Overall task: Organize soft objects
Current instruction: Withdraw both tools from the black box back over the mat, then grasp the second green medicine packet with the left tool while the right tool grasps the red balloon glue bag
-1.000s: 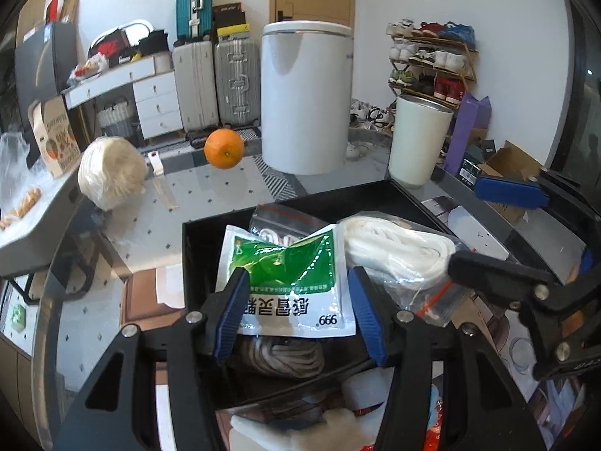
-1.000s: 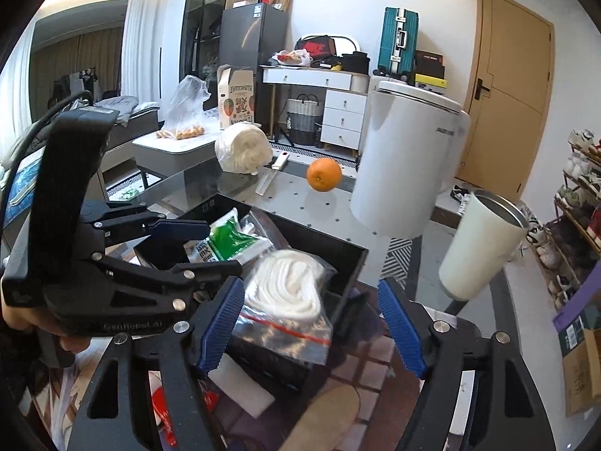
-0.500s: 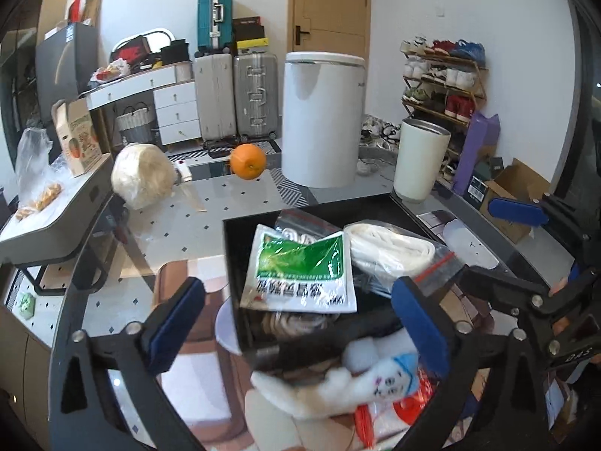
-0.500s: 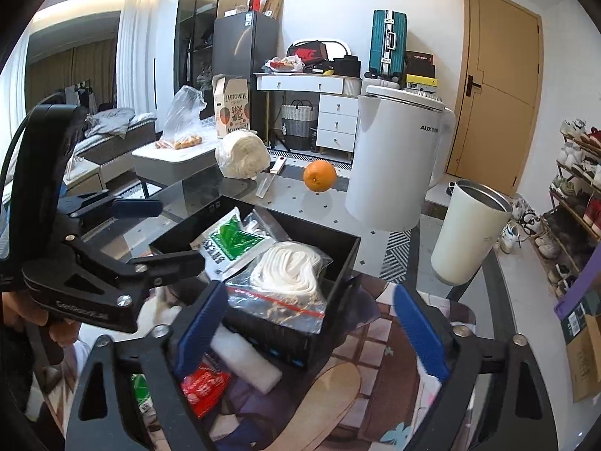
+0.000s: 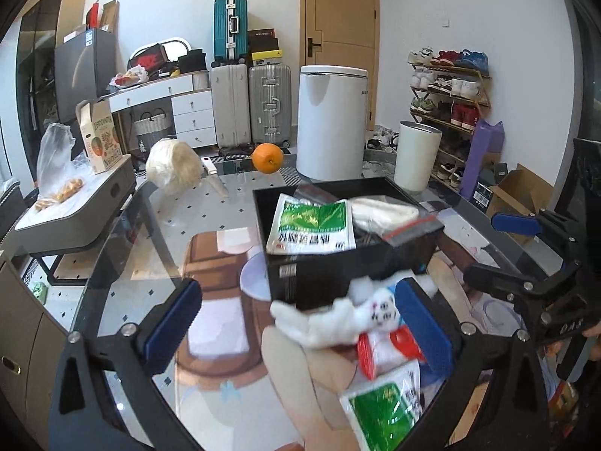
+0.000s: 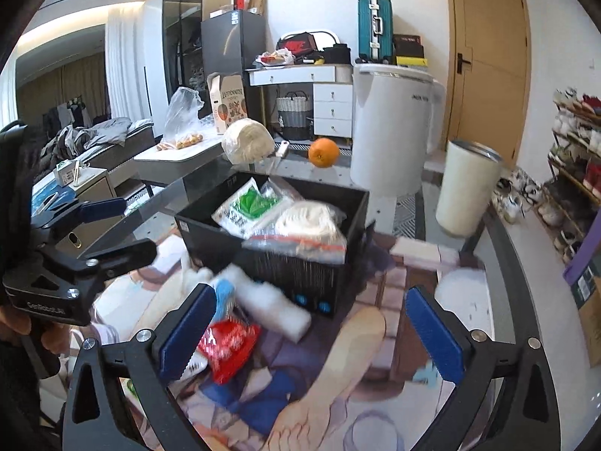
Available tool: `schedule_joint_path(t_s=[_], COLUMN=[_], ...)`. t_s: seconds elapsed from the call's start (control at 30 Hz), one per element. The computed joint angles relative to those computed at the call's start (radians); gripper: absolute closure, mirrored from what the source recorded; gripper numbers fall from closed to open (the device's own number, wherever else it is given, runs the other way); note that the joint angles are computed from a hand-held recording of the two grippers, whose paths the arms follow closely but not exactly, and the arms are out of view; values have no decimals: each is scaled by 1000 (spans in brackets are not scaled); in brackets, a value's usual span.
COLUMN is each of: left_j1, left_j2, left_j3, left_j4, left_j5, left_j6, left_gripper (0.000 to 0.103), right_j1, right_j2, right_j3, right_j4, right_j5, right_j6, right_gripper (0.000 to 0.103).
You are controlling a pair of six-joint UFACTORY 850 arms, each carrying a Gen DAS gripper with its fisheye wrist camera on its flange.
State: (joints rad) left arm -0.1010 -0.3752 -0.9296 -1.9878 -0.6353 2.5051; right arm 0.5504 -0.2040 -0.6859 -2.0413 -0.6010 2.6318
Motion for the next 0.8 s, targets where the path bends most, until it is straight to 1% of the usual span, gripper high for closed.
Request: schedule_joint_path(t_s=[0.1,0.23,0.3,0.4,0.53,0.6,0.8], left_j1=[15,27,27,25,15,12,2], left_j2=[13,16,20,18,16,11,11], left_j3=[35,56,72,87,104,103,106], left_j4=[-18,43,47,100,126,175,236], left_j5=[-9,0,10,19,37,40,43], left_j6=[44,6,8,-37,-50,-98,-155], left_gripper=[0,0,0,0,0,0,0], right_j1=[18,42,52,70,91,98,116], right_j2=[0,-2,-6,-10,-15,-17,-14], right_j3=[13,23,27,31,36,36,47], right_j4=[42,80,87,105,133,147,182], right_j5=[10,21,22,25,19,15,-3], right_j6=[-6,0,8,8,0,-10,-15], right_gripper=[1,1,1,1,1,1,1])
